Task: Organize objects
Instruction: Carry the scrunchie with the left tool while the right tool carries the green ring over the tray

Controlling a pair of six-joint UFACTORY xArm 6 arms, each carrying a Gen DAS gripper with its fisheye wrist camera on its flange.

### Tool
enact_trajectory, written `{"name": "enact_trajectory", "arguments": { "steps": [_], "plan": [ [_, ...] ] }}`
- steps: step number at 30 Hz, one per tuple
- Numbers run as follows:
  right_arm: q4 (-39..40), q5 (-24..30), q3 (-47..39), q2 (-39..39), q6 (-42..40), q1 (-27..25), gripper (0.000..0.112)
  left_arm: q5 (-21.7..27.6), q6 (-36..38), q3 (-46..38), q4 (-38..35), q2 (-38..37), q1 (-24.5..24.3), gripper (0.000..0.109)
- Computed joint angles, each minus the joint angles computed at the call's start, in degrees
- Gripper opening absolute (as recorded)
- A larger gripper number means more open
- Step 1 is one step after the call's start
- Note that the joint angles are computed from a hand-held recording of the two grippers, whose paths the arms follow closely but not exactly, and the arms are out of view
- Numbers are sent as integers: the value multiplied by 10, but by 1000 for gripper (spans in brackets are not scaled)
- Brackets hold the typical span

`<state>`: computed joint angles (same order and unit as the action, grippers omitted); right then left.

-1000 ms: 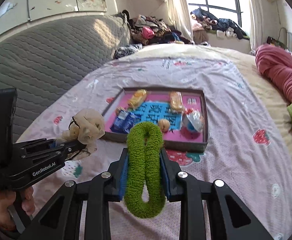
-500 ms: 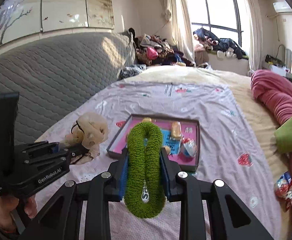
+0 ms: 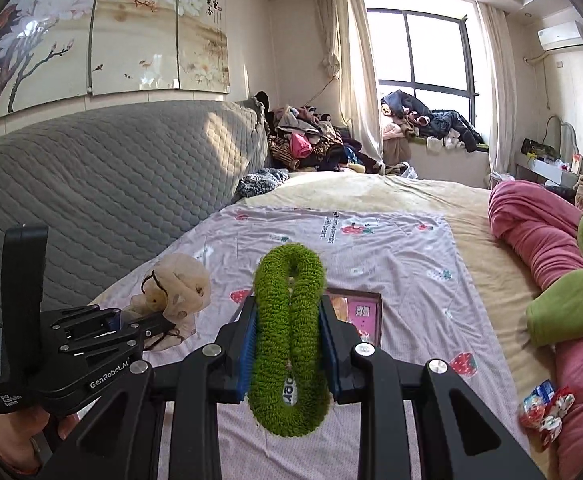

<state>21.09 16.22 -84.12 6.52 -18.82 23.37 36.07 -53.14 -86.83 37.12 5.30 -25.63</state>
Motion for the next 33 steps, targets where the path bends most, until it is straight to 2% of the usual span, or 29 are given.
{"name": "enact_trajectory", "arguments": {
  "steps": [12, 18, 26, 33],
  "plan": [
    [-17, 26, -84, 56, 2, -5, 29, 2, 29, -42, -19, 34, 19, 14],
    [-26, 40, -140, 101, 8, -4, 29, 0, 58, -86, -41, 74, 33, 14],
    [-31, 74, -268, 204, 19, -11, 29, 1, 102, -181, -82, 158, 54, 14],
    [-54, 139, -444, 329, 43, -23, 29, 25, 153, -313, -125, 263, 66, 14]
  ]
}}
